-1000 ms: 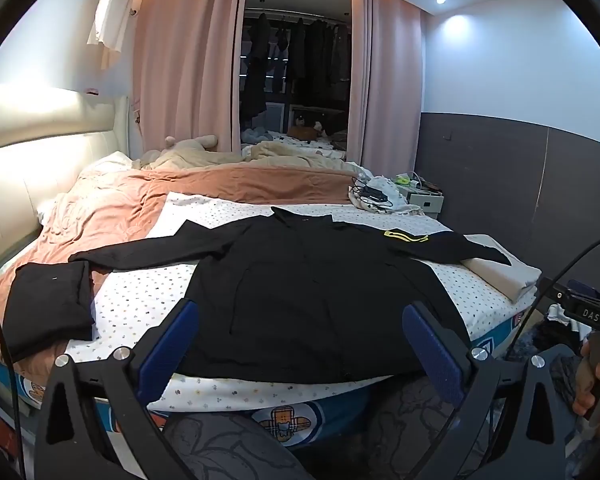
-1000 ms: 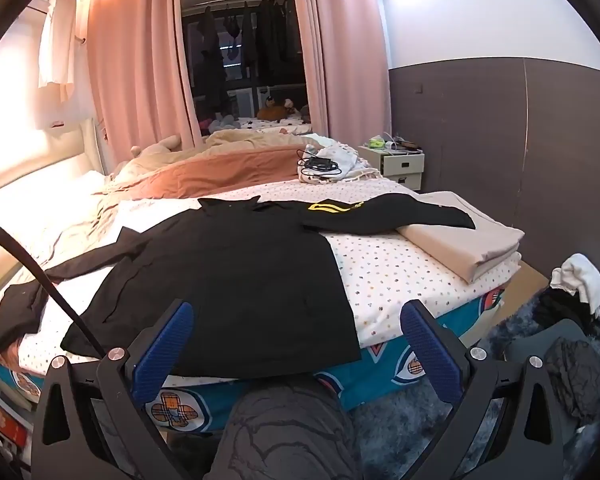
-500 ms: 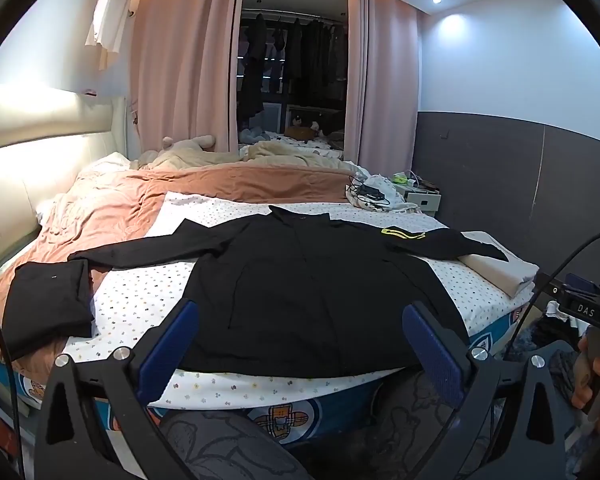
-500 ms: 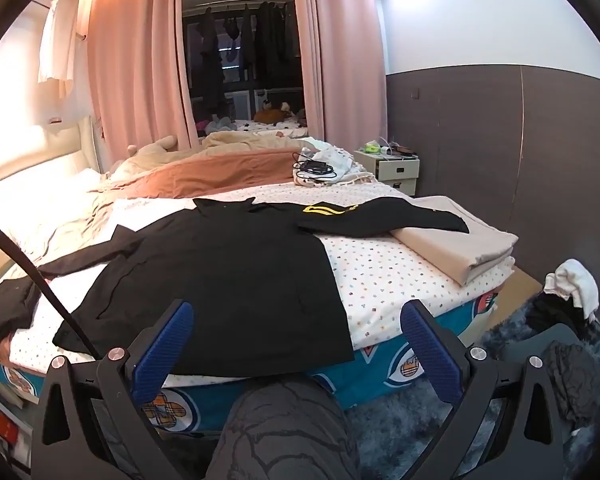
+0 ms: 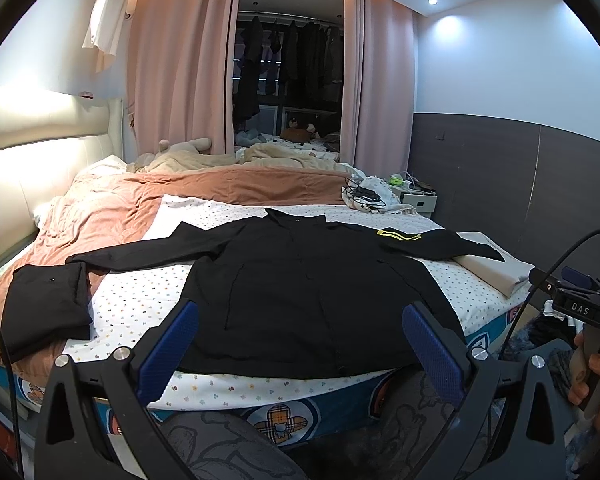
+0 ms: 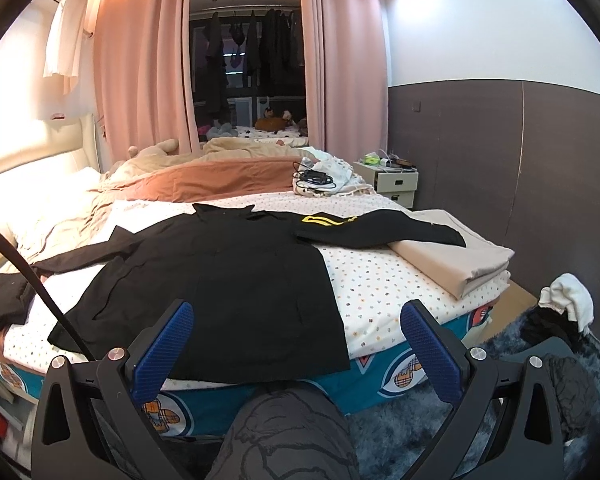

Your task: Fold large clothes

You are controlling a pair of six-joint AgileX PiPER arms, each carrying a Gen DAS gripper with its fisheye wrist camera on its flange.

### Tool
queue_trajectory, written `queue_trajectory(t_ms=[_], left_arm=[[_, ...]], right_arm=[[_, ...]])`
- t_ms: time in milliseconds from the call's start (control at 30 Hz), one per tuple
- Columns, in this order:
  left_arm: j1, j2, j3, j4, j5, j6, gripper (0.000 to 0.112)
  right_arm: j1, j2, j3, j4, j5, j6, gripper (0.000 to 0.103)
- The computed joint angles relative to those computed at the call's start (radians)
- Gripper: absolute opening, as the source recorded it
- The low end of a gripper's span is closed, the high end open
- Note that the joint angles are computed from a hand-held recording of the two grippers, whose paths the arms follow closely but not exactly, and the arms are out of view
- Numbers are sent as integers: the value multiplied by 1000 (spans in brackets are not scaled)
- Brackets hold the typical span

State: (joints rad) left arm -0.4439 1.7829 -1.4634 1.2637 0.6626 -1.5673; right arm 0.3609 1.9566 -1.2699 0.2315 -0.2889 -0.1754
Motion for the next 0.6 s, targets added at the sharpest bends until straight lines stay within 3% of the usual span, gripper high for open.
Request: queue_trajectory(t_ms=[600], left_arm=[[9,3,-12,-13,-17,4,103]], right_arm=[[11,29,-34,90,-2,-97,103]])
